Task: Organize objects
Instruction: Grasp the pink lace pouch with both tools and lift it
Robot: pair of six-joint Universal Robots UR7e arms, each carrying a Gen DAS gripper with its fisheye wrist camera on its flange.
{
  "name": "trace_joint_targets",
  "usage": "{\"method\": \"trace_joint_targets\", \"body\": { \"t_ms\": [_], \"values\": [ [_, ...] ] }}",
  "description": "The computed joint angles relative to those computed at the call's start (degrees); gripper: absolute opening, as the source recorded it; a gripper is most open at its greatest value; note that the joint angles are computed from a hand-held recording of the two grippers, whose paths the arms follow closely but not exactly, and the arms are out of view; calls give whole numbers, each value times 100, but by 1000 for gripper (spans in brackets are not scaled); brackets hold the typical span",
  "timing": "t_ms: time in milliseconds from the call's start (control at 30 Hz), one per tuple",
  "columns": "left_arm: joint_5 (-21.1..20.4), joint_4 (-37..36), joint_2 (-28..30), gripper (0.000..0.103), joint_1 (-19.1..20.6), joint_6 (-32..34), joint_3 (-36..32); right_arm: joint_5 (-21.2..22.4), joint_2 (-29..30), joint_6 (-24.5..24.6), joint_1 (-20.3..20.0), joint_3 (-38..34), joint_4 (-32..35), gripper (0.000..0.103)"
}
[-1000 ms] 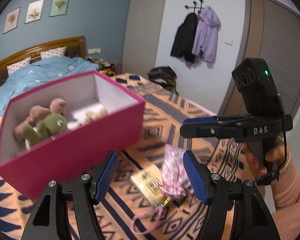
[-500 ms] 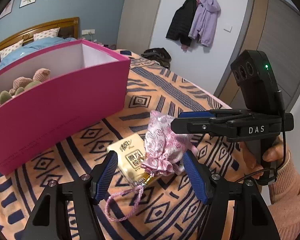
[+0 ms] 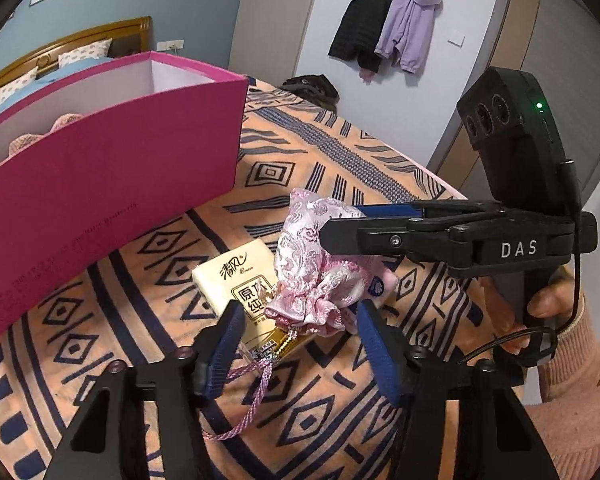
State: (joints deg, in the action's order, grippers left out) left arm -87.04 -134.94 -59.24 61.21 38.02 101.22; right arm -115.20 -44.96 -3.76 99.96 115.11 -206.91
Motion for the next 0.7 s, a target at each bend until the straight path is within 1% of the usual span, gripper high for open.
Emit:
{"method": "trace_joint_targets", "body": {
  "t_ms": [33,167,233,300,367,433,500,700],
  "values": [
    [5,-1,6,51,6,2,-3,9,-1,-8,2,-4,25,61],
    [-118,129,31,41,55,-44,-93,-38,6,-73,19,-20,84,57],
    [-132,159,50,38,65,-55,-124,6,0,-116,16,-12,106,47],
    [-169,159,67,36,88,-51,-147,-9,14,-128,27,-25,124,45],
    [-184,196,73,35,116,-88,-191,-6,34,-124,33,-27,80,41],
    [-193,214,91,34,141,-137,-249,-15,43,-109,39,-25,66,34],
    [-250,291,117,34,181,-221,-343,80,37,-77,25,-6,50,31],
    [-241,251,136,34,207,-246,-379,98,91,-46,71,-39,-21,25]
  ]
}}
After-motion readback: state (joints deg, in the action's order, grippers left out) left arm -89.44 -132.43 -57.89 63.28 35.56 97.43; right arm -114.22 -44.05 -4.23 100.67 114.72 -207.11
